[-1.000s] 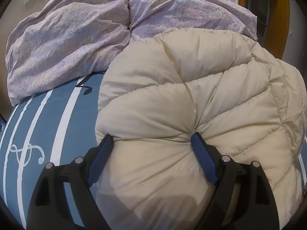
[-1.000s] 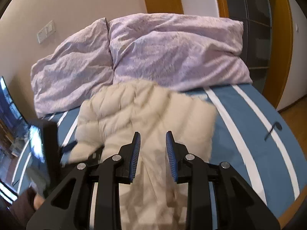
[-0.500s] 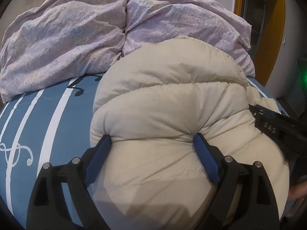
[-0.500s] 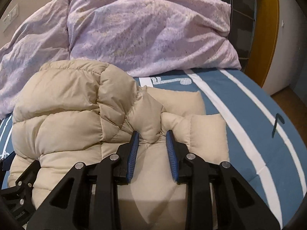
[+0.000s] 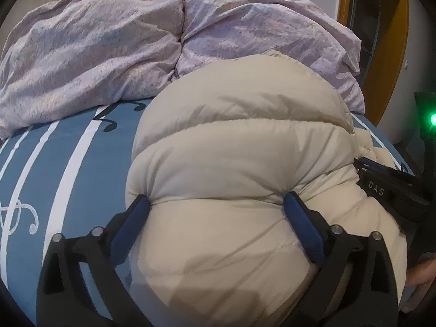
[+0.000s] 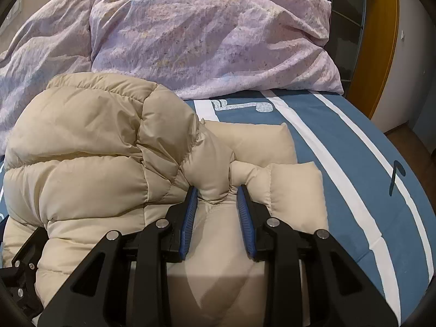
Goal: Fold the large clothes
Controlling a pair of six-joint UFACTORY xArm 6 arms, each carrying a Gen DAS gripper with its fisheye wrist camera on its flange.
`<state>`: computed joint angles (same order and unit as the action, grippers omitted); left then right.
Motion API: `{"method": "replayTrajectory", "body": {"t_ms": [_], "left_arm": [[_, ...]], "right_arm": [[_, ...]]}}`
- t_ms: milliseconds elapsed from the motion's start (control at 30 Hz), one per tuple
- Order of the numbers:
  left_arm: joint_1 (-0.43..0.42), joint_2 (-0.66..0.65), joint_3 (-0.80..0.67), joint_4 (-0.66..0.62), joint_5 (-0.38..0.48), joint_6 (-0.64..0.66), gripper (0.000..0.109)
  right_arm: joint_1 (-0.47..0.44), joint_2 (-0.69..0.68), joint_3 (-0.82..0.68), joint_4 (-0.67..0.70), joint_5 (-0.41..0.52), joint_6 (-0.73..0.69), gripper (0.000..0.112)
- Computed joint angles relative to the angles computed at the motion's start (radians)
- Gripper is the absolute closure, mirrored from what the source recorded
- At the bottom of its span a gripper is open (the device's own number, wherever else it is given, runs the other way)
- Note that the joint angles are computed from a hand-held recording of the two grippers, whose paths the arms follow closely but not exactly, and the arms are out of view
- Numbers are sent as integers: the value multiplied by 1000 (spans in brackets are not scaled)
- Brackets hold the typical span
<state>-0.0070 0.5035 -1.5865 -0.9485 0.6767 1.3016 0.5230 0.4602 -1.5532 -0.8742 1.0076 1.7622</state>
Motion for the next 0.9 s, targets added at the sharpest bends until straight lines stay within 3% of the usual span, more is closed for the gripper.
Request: {"method": "replayTrajectory", "body": {"t_ms": [900], "left_arm": [[4,7,-10,7,16,-16,7]], "right_arm": [[-3,-4,9,-3,-10,8,80]]}}
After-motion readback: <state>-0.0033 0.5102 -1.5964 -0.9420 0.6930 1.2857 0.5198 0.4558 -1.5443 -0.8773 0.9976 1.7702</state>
